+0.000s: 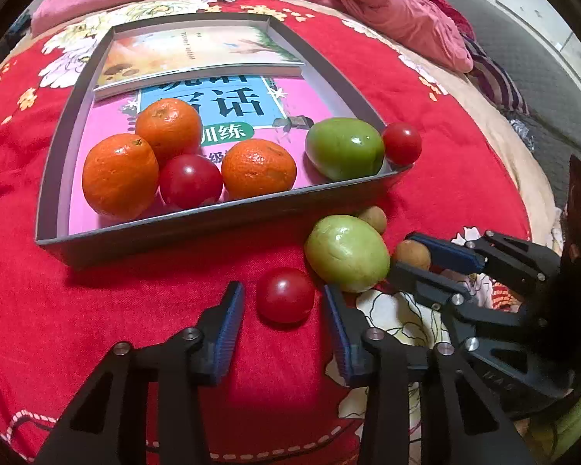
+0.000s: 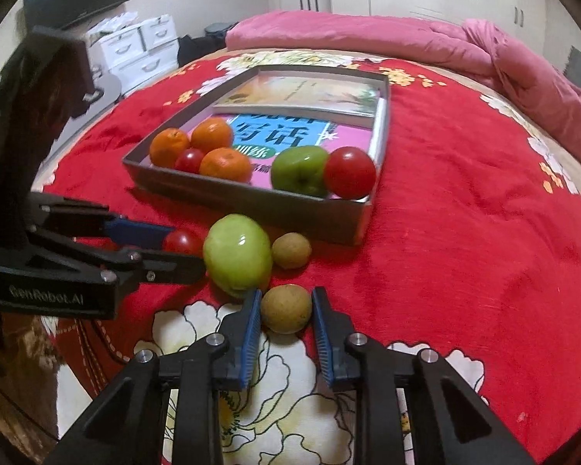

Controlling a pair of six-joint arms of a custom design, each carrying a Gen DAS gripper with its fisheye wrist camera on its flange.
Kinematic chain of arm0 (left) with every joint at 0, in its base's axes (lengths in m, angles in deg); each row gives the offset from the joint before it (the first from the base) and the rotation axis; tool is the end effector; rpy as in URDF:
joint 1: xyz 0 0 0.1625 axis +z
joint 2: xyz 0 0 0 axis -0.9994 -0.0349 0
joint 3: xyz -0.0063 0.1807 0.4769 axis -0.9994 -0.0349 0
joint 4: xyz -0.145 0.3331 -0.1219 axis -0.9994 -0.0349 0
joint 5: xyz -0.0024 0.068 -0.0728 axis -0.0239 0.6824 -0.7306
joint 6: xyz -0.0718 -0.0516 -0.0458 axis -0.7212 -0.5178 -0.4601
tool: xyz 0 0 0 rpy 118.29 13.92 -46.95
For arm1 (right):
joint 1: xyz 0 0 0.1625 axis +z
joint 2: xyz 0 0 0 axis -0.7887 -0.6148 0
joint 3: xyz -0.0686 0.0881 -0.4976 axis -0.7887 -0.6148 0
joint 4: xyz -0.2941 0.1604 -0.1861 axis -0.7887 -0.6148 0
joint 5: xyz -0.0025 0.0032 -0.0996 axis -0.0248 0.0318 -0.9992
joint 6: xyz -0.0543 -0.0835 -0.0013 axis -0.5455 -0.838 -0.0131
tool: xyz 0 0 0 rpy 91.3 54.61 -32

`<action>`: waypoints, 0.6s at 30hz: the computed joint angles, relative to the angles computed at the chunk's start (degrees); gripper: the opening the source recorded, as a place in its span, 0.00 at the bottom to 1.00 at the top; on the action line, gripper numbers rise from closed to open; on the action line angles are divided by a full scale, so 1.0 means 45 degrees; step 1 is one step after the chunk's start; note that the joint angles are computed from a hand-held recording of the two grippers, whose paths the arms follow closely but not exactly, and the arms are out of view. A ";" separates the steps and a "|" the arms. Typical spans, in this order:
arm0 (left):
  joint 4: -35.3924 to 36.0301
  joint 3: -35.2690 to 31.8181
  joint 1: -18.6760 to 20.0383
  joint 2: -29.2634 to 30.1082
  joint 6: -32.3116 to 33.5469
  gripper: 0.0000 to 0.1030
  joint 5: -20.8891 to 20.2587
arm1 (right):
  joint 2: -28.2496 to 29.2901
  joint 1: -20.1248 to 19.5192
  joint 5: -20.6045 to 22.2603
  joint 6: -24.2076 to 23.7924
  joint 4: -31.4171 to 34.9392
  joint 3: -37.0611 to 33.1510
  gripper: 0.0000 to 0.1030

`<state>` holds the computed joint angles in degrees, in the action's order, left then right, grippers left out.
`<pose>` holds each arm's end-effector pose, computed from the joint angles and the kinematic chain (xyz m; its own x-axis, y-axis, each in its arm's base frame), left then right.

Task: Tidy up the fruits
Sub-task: 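Carry the kiwi with the right gripper while the left carries the tomato into the tray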

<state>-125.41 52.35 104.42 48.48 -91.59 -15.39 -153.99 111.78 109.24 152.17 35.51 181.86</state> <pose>-0.2867 -0.2788 -0.0816 -0.8601 0.0090 -0.5101 0.2216 0.9071 -0.3578 -0.0181 -0.2946 0.2151 -0.5809 -0.6593 0.4774 -0.7755 0.6265 -0.0784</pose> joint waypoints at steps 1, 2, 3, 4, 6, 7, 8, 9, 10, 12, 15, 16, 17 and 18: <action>0.0116 -0.0053 0.0009 -0.0001 0.0020 0.35 0.0048 | -0.0015 -0.0011 -0.0035 0.0077 0.0043 -0.0033 0.26; 0.0262 -0.0110 0.0011 -0.0012 0.0043 0.33 0.0118 | -0.0037 -0.0027 -0.0089 0.0150 0.0073 -0.0065 0.26; 0.0322 -0.0146 0.0013 -0.0010 0.0101 0.30 0.0148 | -0.0052 -0.0047 -0.0142 0.0204 0.0110 -0.0089 0.26; 0.0367 -0.0187 0.0023 -0.0003 0.0156 0.29 0.0162 | -0.0061 -0.0056 -0.0194 0.0283 0.0165 -0.0122 0.26; 0.0292 -0.0169 0.0032 0.0006 0.0215 0.29 0.0182 | -0.0084 -0.0081 -0.0295 0.0362 0.0239 -0.0157 0.26; 0.0219 -0.0155 0.0035 0.0016 0.0233 0.29 0.0195 | -0.0094 -0.0092 -0.0351 0.0398 0.0286 -0.0175 0.26; 0.0072 -0.0104 0.0045 0.0037 0.0243 0.29 0.0195 | -0.0119 -0.0121 -0.0412 0.0417 0.0314 -0.0175 0.26; -0.0171 -0.0007 0.0047 0.0046 0.0222 0.29 0.0176 | -0.0143 -0.0151 -0.0500 0.0443 0.0382 -0.0196 0.26; -0.0324 0.0089 0.0023 0.0033 0.0147 0.29 0.0137 | -0.0160 -0.0167 -0.0569 0.0454 0.0431 -0.0206 0.26; -0.0528 0.0320 -0.0086 -0.0085 -0.0104 0.29 0.0078 | -0.0202 -0.0215 -0.0769 0.0479 0.0541 -0.0230 0.26; -0.0479 0.0607 -0.0388 -0.0380 -0.0550 0.29 0.0208 | -0.0310 -0.0324 -0.1126 0.0407 0.0714 -0.0218 0.26; -0.0468 0.0709 -0.0508 -0.0494 -0.0694 0.29 0.0288 | -0.0362 -0.0370 -0.1271 0.0375 0.0802 -0.0211 0.26; -0.0326 0.0775 -0.0629 -0.0646 -0.0855 0.29 0.0405 | -0.0431 -0.0430 -0.1441 0.0324 0.0903 -0.0200 0.26; -0.0152 0.0863 -0.0787 -0.0839 -0.1052 0.29 0.0560 | -0.0479 -0.0470 -0.1595 0.0273 0.1004 -0.0201 0.26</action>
<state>-126.09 56.23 100.88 44.70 -96.33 -12.87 -156.14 109.66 102.06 153.40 40.03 180.96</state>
